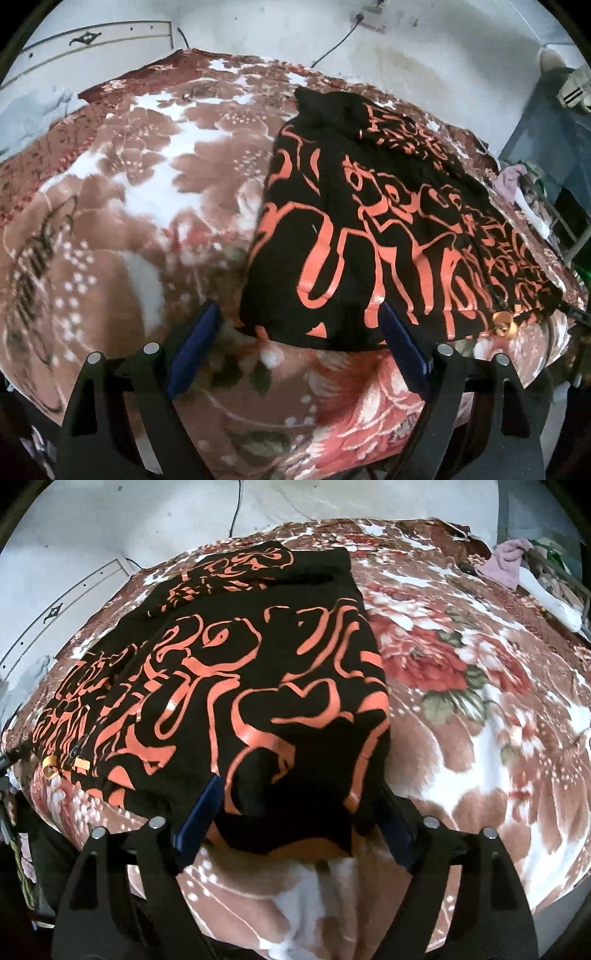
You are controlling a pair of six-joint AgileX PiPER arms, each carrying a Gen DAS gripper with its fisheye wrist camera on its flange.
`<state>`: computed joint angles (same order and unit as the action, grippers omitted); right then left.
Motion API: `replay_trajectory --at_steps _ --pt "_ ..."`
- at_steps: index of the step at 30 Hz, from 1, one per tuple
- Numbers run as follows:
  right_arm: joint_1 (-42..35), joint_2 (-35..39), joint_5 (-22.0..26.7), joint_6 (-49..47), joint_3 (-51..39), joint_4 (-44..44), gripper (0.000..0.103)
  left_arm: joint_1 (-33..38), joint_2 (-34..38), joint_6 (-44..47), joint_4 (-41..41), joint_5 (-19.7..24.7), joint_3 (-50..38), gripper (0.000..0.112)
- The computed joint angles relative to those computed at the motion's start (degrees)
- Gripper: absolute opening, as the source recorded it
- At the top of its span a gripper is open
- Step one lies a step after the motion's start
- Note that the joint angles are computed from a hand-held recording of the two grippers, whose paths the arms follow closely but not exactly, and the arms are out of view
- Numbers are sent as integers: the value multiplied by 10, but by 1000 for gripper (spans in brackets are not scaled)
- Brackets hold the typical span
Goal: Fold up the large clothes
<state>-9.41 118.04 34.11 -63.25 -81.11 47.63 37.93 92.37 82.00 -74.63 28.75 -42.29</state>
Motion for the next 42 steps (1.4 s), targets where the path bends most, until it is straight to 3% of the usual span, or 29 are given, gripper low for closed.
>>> replay_trajectory --at_steps 4,8,14,19,22,25,28,30,32,33,34,36,38,39,40,42 --pt "7 35 -10 62 -42 -49 82 -33 -20 26 -28 -17 13 85" --pt "-6 44 6 39 -44 -26 80 -14 -39 47 -53 21 21 85" --pt "-5 8 -2 9 -7 -12 77 -31 -63 93 -84 10 36 85" --pt "4 -1 -17 -4 1 -7 77 -47 -4 58 -74 -21 7 86" --pt "0 23 -4 36 -22 -35 78 -4 31 86 -100 34 0 84" --pt "-17 35 27 24 -32 -11 77 1 28 94 -109 42 3 80" --pt "-24 22 33 9 -20 6 76 30 22 71 -95 117 -8 79" --pt "-27 17 48 2 -20 21 76 35 21 63 -88 140 -15 79" --pt "-25 20 53 10 -28 19 76 29 35 47 -79 125 -28 79" --pt "-18 21 37 22 -31 5 76 16 44 22 -61 89 -35 79" --pt "-9 19 10 30 -27 -11 76 -3 48 16 -55 42 -33 68" --pt "-1 31 -3 45 -40 -32 76 -29 35 64 -90 -10 -10 65" --pt "-9 50 29 45 -63 -22 53 -33 21 73 -101 -12 -1 51" --pt "-11 47 27 34 -59 -16 46 -31 12 69 -99 -8 -1 31" --pt "-8 42 20 28 -53 -18 34 -31 5 57 -87 -8 -5 24" --pt "9 22 -18 13 -27 -38 24 -27 5 21 -46 6 -23 20"
